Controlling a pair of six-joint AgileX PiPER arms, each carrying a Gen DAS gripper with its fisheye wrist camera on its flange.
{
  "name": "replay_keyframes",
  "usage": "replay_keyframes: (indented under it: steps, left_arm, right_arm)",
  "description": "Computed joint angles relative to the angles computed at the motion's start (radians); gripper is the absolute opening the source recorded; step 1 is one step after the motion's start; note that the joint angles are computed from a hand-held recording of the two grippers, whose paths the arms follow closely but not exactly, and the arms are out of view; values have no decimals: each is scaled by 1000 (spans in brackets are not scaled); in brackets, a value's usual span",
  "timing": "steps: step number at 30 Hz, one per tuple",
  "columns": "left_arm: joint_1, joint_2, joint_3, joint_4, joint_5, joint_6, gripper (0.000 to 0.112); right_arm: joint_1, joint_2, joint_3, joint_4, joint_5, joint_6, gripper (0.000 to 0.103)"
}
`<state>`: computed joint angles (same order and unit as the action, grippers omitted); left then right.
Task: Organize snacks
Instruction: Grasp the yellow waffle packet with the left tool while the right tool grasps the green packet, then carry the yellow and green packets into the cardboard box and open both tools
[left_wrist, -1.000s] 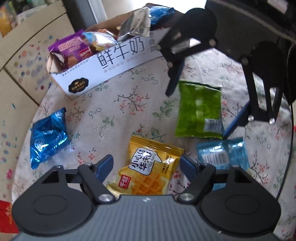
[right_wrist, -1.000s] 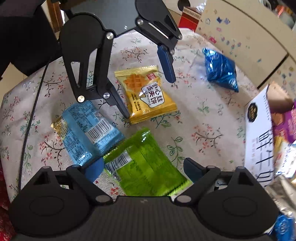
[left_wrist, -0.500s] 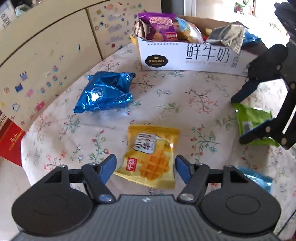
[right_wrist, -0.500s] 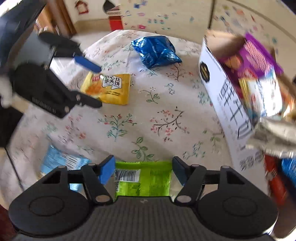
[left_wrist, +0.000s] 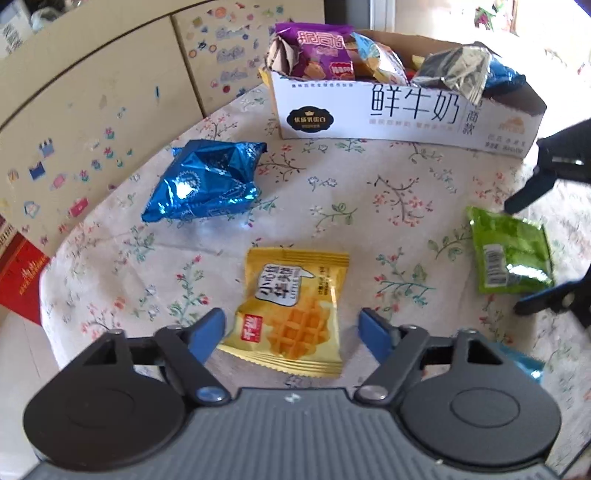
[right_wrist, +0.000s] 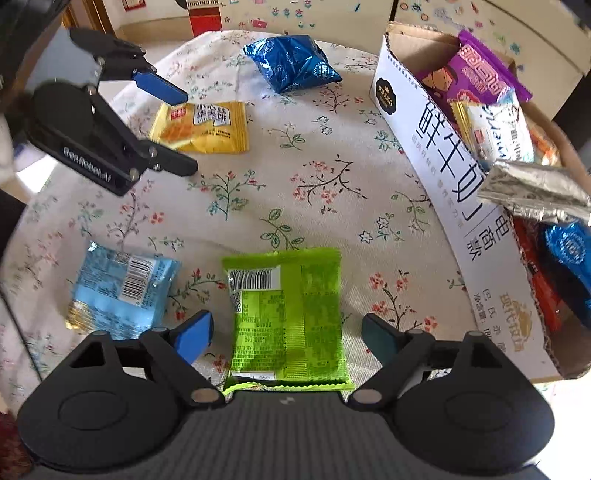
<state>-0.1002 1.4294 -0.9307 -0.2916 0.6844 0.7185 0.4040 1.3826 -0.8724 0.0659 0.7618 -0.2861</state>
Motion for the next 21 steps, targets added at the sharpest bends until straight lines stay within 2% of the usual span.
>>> replay_keyframes:
  steps: [1, 2, 4, 7, 10, 17, 21]
  left_arm:
    - [1, 1, -3, -10, 12, -5, 65]
    - [0, -1, -4, -15, 19, -15, 63]
    - [-27, -17, 13, 21, -2, -64, 61]
    - [-52, -35, 29, 32, -10, -84, 60]
    - [-83, -53, 42, 74, -23, -141, 59]
    - [-87, -99, 55, 65, -39, -185, 59]
    - [-74, -139, 60, 38, -41, -203, 59]
  right_arm:
    - [20, -8, 8, -35, -10, 38, 84]
    - [27, -16, 12, -38, -12, 44, 80]
    - [32, -35, 12, -28, -6, 56, 64]
    - [46, -35, 6, -29, -16, 95, 57]
    - [14, -35, -14, 52, -21, 74, 56]
    - [-36, -69, -20, 189, -31, 65, 56]
    - [-27, -100, -10, 184, -59, 110, 56]
